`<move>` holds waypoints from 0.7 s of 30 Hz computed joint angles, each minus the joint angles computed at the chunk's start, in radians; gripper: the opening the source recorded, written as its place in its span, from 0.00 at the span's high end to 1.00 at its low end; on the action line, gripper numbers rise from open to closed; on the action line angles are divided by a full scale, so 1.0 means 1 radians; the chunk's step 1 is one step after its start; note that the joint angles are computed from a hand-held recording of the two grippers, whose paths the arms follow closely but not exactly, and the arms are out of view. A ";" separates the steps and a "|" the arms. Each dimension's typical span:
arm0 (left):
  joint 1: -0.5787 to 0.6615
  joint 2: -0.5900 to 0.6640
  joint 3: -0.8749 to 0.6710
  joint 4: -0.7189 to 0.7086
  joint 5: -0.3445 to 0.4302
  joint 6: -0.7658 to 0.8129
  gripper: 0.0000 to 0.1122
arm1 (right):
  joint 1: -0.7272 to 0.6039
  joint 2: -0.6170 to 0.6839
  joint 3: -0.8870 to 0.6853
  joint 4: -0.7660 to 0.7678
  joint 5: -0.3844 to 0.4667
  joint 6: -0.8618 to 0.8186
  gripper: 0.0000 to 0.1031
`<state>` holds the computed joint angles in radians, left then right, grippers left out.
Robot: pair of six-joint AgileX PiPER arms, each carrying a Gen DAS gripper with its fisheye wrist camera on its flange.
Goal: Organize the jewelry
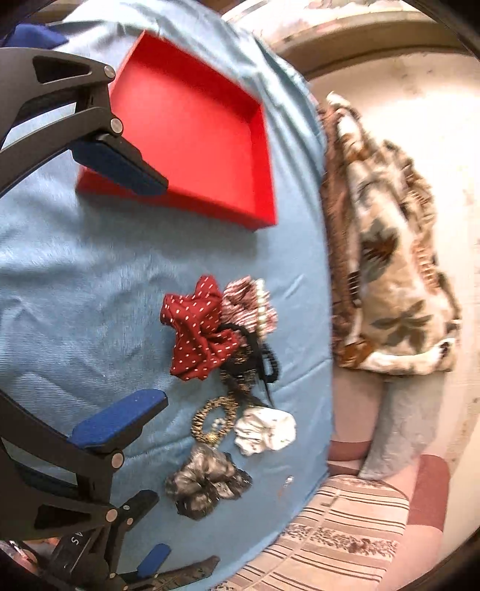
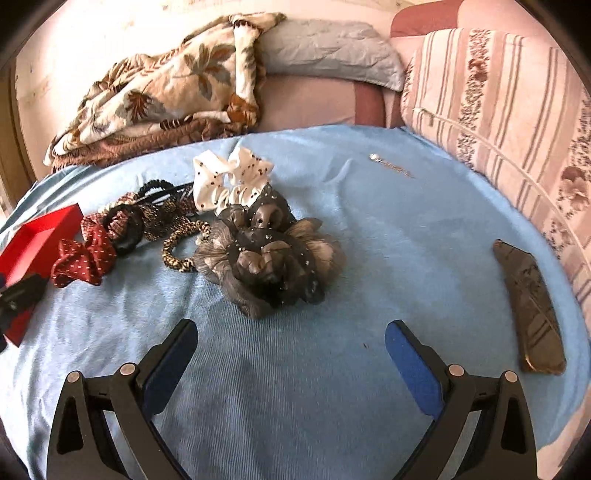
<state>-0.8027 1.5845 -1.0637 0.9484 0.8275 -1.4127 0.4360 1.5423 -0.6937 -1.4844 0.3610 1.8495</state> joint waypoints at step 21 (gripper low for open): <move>-0.289 -0.269 0.075 0.127 0.336 -0.158 0.08 | 0.429 -0.274 0.001 0.259 0.532 -0.135 0.00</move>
